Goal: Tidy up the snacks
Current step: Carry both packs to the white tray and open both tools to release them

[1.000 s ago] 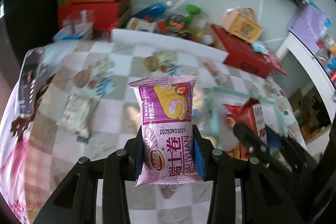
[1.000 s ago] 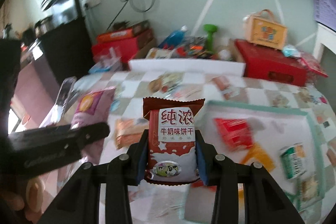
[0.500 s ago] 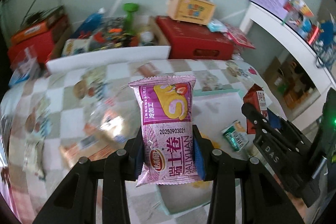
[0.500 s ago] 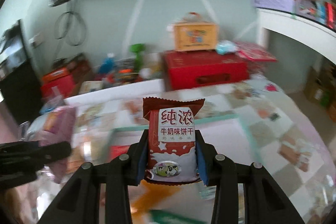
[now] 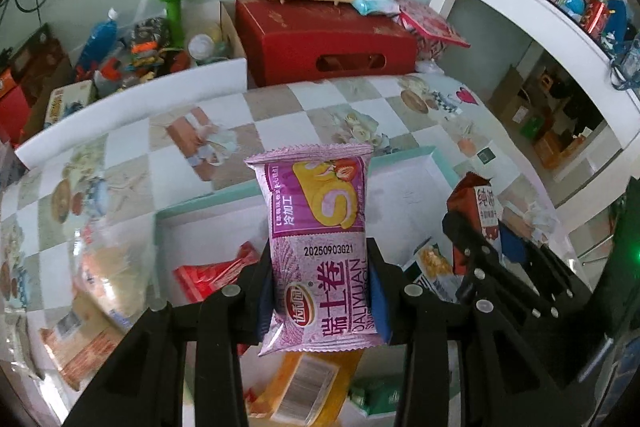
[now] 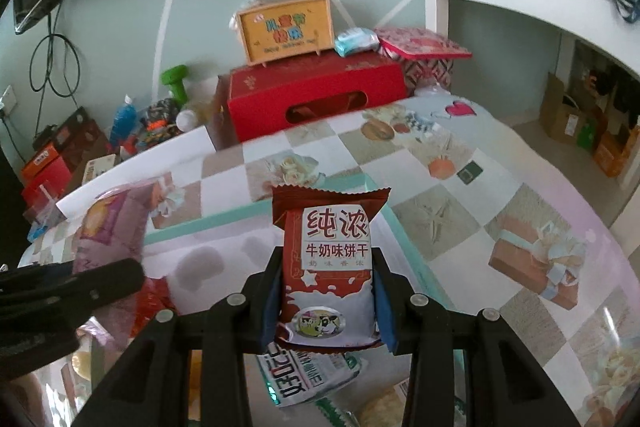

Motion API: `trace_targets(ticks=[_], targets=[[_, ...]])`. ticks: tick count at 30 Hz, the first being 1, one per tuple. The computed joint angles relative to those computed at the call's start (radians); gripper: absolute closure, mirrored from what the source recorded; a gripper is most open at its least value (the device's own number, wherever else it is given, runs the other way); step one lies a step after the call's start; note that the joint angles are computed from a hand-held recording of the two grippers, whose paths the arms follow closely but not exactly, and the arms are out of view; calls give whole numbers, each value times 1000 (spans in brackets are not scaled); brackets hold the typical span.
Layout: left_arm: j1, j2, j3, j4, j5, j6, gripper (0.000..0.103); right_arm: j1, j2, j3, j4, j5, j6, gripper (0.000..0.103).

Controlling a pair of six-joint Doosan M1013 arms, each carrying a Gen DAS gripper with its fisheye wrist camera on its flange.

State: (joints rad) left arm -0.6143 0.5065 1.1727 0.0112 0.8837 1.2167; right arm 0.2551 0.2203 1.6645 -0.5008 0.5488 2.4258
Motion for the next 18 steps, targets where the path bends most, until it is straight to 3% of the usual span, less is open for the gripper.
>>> trace_targets(ticks=[9,13,18], targets=[[-6,39,-40,22,32,-24,61,0,15,-13,6,36,-9,61],[-8,36,-37,43,34,-49,51,7,20,-26,-6,67,-18,61],[-9,23,-30,53,30,-53,49,12,17,-28,-21,70,-17,61]])
